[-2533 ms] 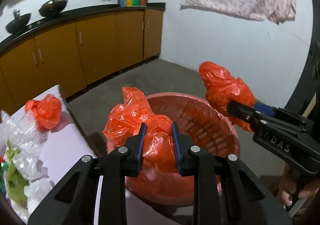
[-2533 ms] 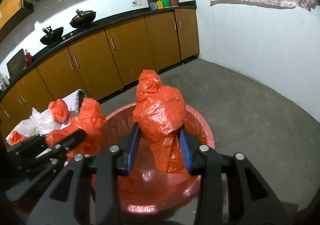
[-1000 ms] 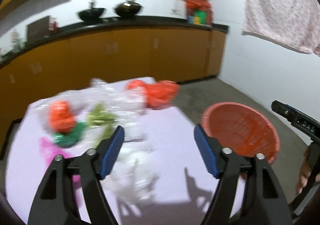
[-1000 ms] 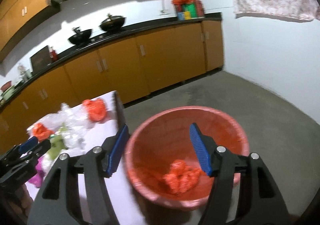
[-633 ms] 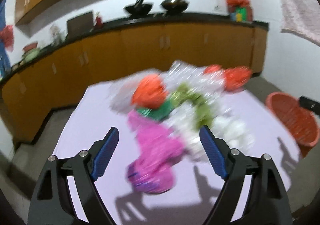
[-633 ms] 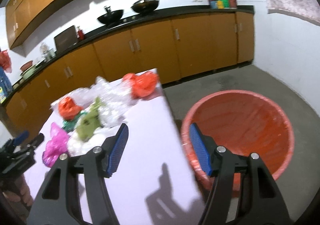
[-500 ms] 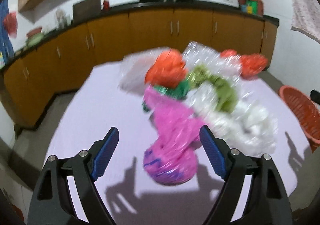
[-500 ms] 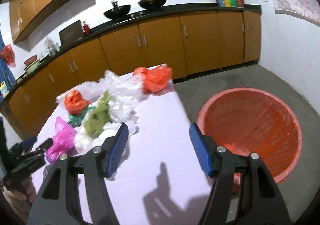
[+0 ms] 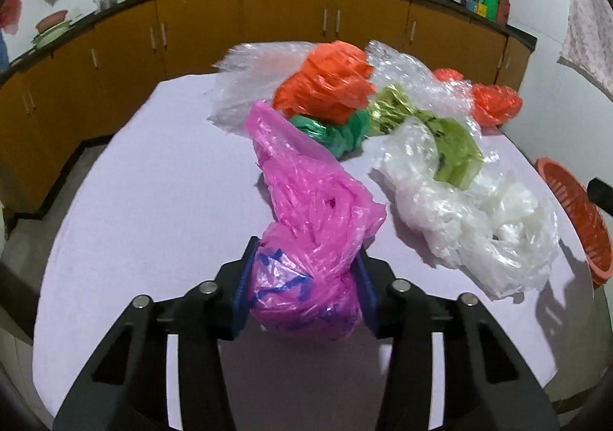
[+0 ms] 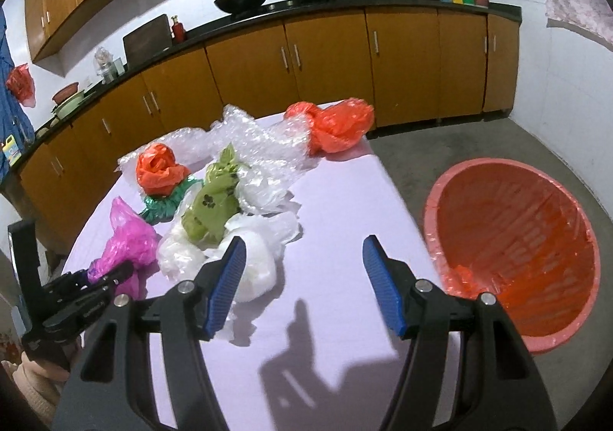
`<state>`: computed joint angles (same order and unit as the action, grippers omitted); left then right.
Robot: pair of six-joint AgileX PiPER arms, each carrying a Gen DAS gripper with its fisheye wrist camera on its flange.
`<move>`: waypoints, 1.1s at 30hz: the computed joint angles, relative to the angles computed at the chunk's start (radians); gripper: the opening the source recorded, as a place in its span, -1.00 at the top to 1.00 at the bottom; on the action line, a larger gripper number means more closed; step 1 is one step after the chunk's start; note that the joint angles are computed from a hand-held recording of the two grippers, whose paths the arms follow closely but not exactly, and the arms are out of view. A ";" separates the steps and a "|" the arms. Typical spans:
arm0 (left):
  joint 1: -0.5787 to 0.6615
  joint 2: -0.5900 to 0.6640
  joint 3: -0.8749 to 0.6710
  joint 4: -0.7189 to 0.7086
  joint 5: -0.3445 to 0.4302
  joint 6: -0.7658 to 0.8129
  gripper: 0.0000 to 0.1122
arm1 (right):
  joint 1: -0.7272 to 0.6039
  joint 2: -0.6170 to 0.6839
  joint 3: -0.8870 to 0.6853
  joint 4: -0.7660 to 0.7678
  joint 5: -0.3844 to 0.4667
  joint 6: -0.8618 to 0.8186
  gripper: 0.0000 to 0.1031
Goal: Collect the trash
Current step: 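Grasp the pink bag with the left tool while the right tool grasps a clear bag, then carry the pink and clear bags over the basket and release both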
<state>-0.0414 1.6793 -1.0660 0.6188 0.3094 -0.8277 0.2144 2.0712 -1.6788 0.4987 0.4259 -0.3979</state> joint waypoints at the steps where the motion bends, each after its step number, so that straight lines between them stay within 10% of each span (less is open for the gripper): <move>1: 0.009 -0.011 0.012 0.013 -0.006 -0.016 0.21 | 0.005 0.006 -0.009 -0.006 0.005 0.006 -0.21; 18: 0.170 -0.090 0.052 0.009 -0.007 -0.021 0.19 | 0.106 0.229 -0.325 -0.228 0.202 0.226 -0.20; 33: 0.152 -0.102 0.030 0.019 0.010 -0.027 0.19 | 0.079 0.250 -0.353 -0.198 0.239 0.206 0.34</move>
<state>0.1104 1.5778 -1.0359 0.6380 0.3197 -0.8545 0.2935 2.3215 -2.0316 0.3004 0.6649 -0.1915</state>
